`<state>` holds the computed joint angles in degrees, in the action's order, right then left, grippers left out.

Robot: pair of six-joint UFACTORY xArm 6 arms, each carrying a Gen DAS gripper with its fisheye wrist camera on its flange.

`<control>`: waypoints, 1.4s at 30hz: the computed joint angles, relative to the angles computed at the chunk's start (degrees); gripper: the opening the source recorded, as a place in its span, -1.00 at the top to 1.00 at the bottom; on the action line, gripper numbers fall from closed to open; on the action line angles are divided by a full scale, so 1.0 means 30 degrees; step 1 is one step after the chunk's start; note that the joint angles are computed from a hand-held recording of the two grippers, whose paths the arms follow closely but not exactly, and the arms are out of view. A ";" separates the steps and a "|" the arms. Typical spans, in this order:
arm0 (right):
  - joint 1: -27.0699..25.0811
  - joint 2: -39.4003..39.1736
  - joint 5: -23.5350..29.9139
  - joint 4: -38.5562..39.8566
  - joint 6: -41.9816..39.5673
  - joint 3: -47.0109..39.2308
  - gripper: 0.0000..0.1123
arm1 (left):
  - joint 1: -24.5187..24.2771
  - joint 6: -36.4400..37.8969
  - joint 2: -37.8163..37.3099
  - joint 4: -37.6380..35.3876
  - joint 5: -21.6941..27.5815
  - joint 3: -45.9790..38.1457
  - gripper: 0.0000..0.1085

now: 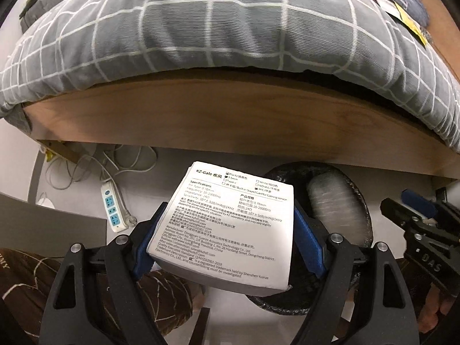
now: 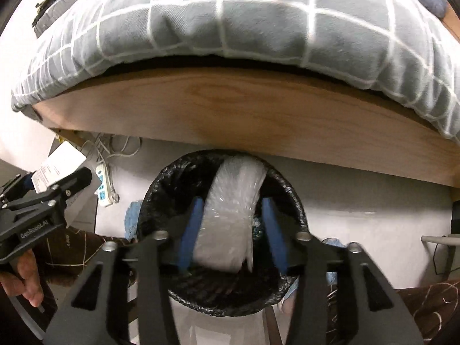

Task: Collect trash
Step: 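Open the right tool over the bin while the left tool drops the white box, then move both open tools back over the trash on the bed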

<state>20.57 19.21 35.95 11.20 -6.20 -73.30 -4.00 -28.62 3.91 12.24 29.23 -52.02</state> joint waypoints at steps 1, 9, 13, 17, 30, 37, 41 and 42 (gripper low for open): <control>-0.0121 -0.0092 -0.0094 -0.0101 0.0046 0.0094 -0.05 | -0.0070 -0.0079 0.0122 0.0080 0.0011 -0.0091 -0.45; -0.0938 -0.0692 -0.1050 -0.1973 0.1793 0.1008 -0.57 | -0.1482 0.0390 0.1291 -0.0449 0.0442 -0.1508 -0.46; -0.1559 -0.0986 -0.1057 -0.2858 0.2675 0.1346 -0.59 | -0.2313 0.0757 0.2072 -0.0930 0.0864 -0.2490 -0.46; -0.2245 -0.1439 -0.1038 -0.3415 0.3405 0.1795 -0.64 | -0.3106 0.0829 0.2621 -0.1058 0.1106 -0.3339 -0.46; -0.3413 -0.1971 -0.1559 -0.4465 0.4507 0.2451 -0.67 | -0.4409 0.0847 0.3677 -0.0660 0.1072 -0.4504 -0.79; -0.3217 -0.2666 -0.1734 -0.4242 0.4385 0.2146 -0.67 | -0.4031 0.1087 0.3236 -0.1097 0.1653 -0.4426 -0.79; -0.3017 -0.2927 -0.1740 -0.4069 0.4070 0.1716 -0.67 | -0.3779 0.0236 0.2360 -0.0338 0.1375 -0.4153 -0.79; -0.2969 -0.2938 -0.1718 -0.4048 0.4080 0.1597 -0.67 | -0.3743 -0.0028 0.2173 0.0058 0.1403 -0.4150 -0.79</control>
<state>11.66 10.39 30.80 -0.94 6.04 -68.51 -15.23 -28.70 10.43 12.41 33.44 -64.47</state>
